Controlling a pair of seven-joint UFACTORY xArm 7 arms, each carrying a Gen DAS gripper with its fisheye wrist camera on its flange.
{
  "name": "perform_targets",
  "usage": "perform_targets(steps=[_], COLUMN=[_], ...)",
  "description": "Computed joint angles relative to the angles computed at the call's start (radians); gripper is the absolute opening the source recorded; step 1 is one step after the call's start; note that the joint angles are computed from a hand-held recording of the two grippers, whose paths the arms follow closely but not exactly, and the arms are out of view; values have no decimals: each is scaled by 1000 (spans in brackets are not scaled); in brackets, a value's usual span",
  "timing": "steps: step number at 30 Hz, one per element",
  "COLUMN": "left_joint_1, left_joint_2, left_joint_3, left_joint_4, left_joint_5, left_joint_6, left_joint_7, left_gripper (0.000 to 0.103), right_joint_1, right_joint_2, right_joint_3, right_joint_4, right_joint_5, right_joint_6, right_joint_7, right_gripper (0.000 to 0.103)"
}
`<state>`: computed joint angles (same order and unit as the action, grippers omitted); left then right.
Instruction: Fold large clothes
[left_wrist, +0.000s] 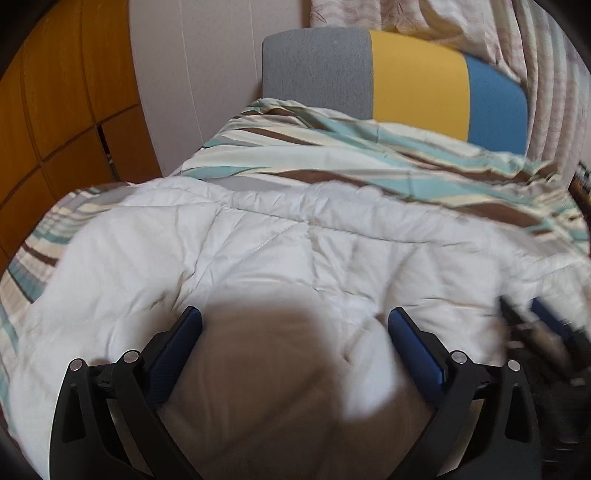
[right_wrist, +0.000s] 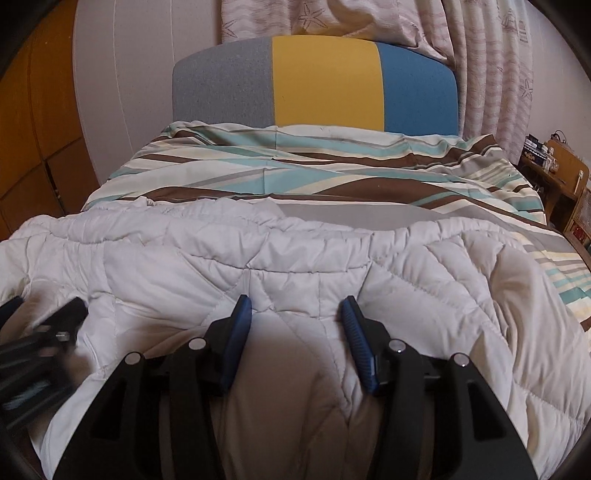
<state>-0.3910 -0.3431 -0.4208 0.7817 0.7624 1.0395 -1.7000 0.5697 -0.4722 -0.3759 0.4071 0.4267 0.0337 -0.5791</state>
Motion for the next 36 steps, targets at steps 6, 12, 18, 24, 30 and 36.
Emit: perform_targets(steps=[6,12,18,24,30,36], left_joint_1=[0,-22,-29,-19,41,82], left_joint_2=[96,95,50,-147,-314,-285], left_joint_3=[5,39,71,21,-32,-82], left_joint_4=[76,8,-19,-114,-177,-225], left_joint_5=[10,85,32,-64,-141,-145], left_joint_6=[47,-33,-95,-104,21,22], left_joint_7=[2,-90,-28,45,87,114], left_gripper=[100,100,100,100,100,100], right_joint_1=[4,21,4,-61,-160,-140], right_joint_2=[-32,-30,-27,-55,-174,-153], right_joint_3=[-24,-36,-21,25,99,107], right_joint_4=[-6,-8,-3,0,-57,-106], right_joint_5=[20,49,47,39,7,-7], right_joint_6=[28,16,32,101,157,58], right_joint_7=[-10,-27,-24,-23,-14,-12], right_gripper=[52,52,53,57,61,62])
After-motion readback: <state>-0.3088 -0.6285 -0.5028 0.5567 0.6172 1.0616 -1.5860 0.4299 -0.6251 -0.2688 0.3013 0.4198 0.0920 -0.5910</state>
